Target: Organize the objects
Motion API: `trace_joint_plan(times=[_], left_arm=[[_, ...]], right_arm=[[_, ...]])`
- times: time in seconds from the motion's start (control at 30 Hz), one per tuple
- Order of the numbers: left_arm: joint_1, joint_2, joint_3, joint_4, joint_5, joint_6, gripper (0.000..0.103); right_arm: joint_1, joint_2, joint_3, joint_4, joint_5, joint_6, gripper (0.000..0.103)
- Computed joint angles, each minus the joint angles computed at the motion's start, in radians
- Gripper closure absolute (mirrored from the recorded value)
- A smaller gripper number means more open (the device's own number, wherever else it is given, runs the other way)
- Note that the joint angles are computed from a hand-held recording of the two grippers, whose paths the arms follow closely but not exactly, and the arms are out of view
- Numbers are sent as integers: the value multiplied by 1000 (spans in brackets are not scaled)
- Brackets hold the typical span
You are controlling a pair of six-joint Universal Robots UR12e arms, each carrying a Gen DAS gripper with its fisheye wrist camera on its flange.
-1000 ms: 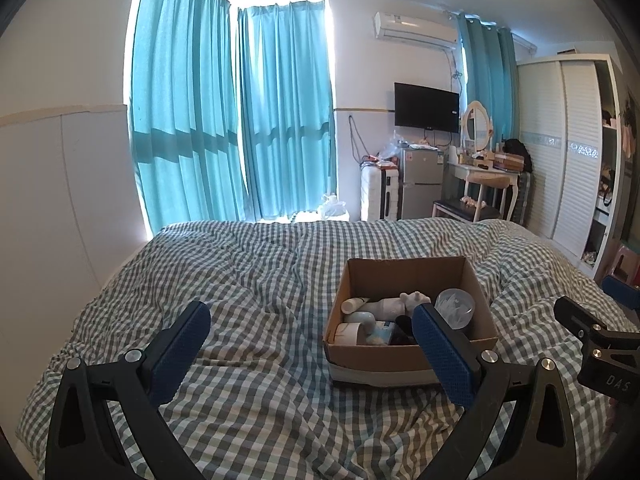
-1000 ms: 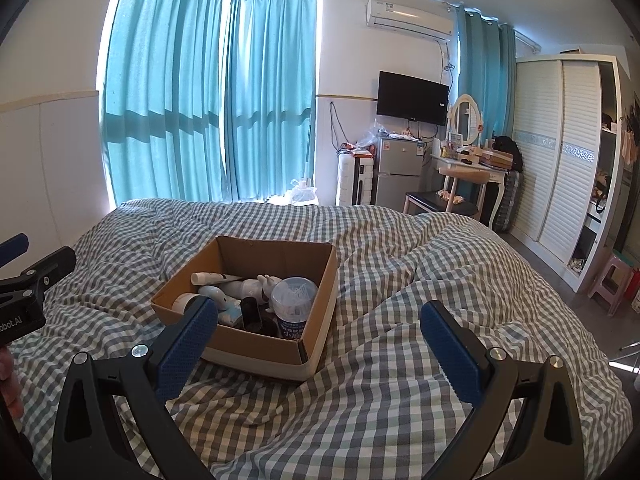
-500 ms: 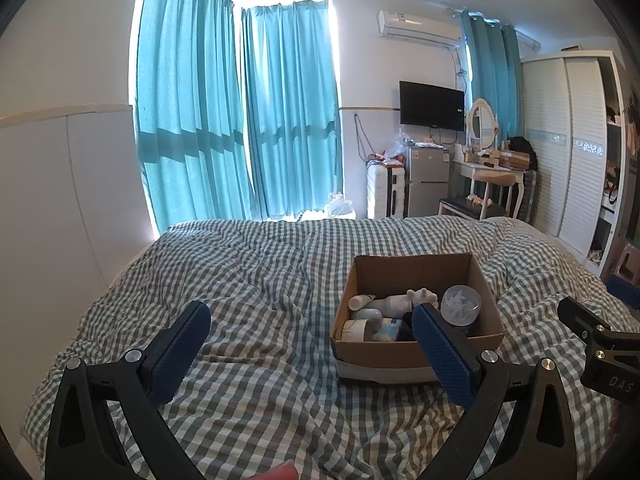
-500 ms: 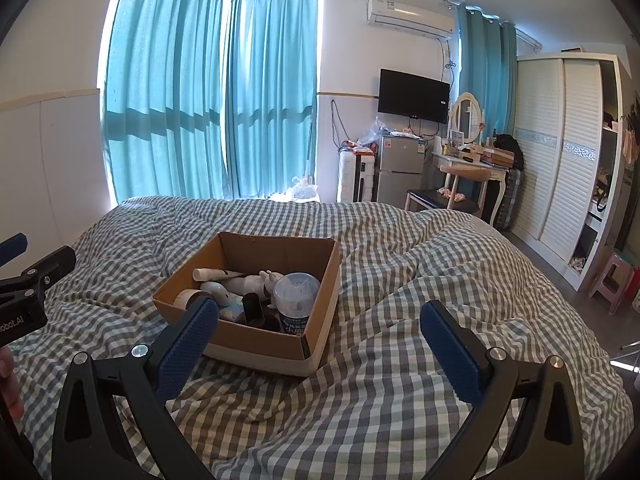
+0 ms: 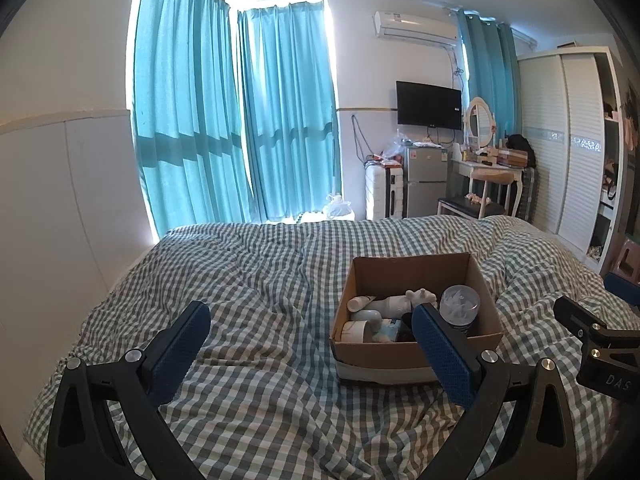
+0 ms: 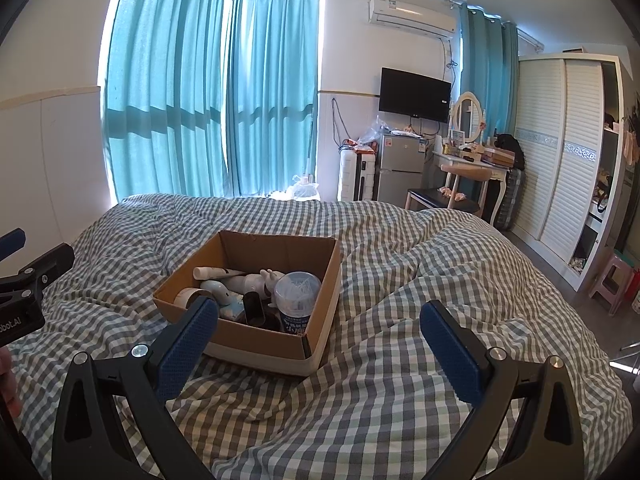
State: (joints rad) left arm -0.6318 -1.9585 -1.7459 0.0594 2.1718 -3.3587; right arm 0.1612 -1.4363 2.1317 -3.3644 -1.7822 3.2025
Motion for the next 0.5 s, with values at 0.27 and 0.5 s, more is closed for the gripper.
trace_joint_plan(times=[0.27,0.5], left_arm=[[0,0,-1,2,-2,2,0],[-1,1,-1,-2,3,-4,0]], right_arm=[[0,3,-1,0,-4,4,1],[0,3,-2,0,-3,4,1]])
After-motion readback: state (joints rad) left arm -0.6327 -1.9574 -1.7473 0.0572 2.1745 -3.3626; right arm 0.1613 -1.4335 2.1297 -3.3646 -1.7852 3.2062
